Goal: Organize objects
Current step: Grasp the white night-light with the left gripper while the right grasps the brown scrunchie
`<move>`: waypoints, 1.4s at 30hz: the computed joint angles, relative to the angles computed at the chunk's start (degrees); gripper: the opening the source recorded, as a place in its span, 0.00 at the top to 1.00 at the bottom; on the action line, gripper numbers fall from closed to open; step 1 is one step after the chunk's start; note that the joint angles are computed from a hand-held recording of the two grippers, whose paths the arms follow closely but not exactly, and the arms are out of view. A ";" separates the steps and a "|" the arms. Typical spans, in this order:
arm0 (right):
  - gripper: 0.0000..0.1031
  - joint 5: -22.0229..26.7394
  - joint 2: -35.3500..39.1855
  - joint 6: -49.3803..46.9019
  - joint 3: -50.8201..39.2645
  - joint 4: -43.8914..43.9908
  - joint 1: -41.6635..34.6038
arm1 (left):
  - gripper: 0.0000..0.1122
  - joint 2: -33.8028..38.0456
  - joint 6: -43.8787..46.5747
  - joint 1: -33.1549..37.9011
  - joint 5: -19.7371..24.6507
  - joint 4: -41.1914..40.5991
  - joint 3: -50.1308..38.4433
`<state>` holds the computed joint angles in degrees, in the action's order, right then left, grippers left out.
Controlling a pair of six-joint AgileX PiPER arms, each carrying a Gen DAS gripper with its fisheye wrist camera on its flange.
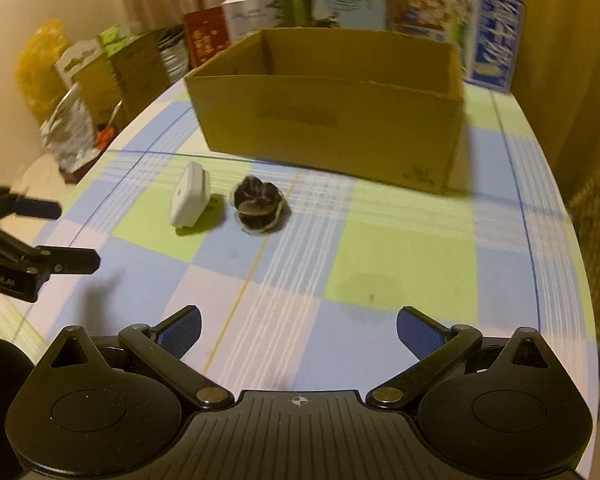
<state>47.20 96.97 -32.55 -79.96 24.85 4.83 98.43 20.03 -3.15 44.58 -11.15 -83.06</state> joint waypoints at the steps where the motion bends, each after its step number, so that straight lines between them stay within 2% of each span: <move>1: 0.02 -0.39 0.85 -1.40 -0.82 -0.04 0.44 | 0.09 1.18 1.39 0.32 0.11 -0.43 -0.87; 7: 0.04 -2.77 6.84 -12.68 -5.87 -0.69 3.35 | 0.10 8.45 8.36 2.03 1.86 -3.58 -7.47; 9: 0.12 -3.36 9.05 -18.01 -7.23 0.45 4.01 | 0.11 10.64 10.75 2.31 2.09 -4.43 -9.56; 11: 0.14 -3.37 11.22 -23.15 -8.74 1.32 4.51 | 0.17 13.37 13.63 2.43 2.86 -4.82 -12.56; 16: 0.21 -4.30 16.27 -35.19 -12.03 2.96 5.89 | 0.20 20.09 19.72 2.64 4.93 -4.49 -20.47; 22: 0.29 -3.58 23.87 -42.80 -20.06 2.74 6.65 | 0.27 26.63 25.59 3.33 8.64 -6.19 -29.46; 29: 0.32 1.58 33.61 -40.41 -34.35 -0.78 7.55 | 0.29 32.80 29.24 3.41 12.75 -6.69 -39.13; 37: 0.40 13.86 44.73 -34.09 -53.52 0.62 7.10 | 0.30 37.44 29.82 3.42 16.52 -7.68 -46.29; 39: 0.45 16.74 47.01 -31.53 -57.93 1.53 6.68 | 0.32 37.76 29.57 3.45 16.65 -7.98 -46.41; 42: 0.53 17.92 47.90 -29.88 -59.39 3.03 6.24 | 0.36 38.23 29.31 3.47 16.94 -8.26 -46.61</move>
